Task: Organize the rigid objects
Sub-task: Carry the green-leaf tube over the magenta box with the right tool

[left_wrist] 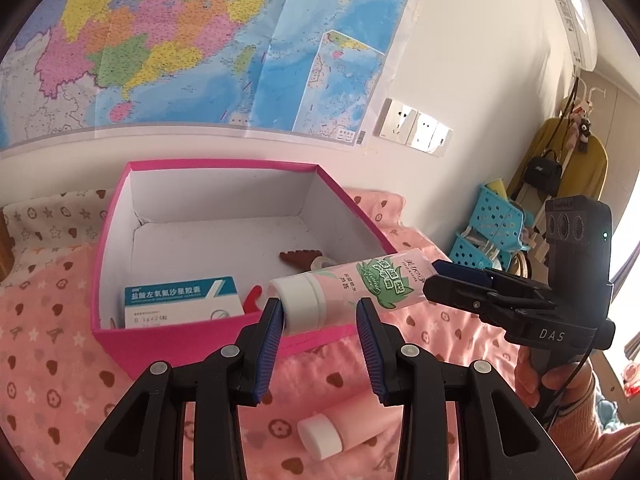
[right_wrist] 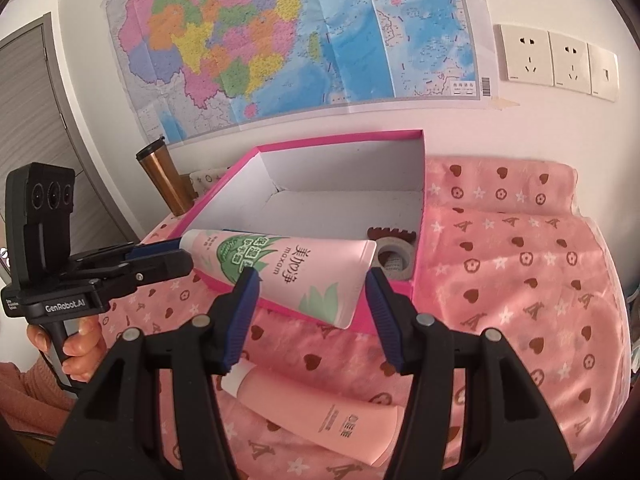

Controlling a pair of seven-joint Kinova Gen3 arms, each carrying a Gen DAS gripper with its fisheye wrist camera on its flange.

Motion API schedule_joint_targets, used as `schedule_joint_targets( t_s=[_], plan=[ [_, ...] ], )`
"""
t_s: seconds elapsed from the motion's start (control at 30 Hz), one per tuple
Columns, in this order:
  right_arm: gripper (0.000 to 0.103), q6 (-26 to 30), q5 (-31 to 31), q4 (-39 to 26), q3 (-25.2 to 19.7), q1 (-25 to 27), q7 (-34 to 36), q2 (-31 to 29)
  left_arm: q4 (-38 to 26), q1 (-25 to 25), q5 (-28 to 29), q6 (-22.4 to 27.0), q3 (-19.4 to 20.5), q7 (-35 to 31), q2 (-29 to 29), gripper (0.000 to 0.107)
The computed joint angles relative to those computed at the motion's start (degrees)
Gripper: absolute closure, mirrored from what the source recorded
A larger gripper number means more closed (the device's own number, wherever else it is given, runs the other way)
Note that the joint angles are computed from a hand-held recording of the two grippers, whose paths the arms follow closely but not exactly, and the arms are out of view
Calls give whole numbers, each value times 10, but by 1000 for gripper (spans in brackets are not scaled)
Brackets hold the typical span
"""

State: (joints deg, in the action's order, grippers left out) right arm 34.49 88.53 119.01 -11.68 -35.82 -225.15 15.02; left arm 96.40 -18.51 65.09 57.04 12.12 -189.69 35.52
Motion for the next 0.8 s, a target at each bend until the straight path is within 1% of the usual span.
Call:
schedule_joint_targets(
  t_s=[0.27, 0.4, 0.47, 0.8],
  plan=[
    [45, -21, 8, -6, 7, 20, 11, 2, -25, 17, -13, -16, 4, 34, 10, 70],
    [45, -33, -6, -16, 13, 30, 37, 6, -23, 27, -11, -45, 10, 32, 8, 70],
    [45, -34, -24, -24, 18, 32, 62, 10, -28, 30, -17, -51, 12, 39, 11, 70],
    [45, -68, -74, -48, 52, 39, 133, 29, -60, 47, -53, -83, 28, 86, 28, 70]
  ],
)
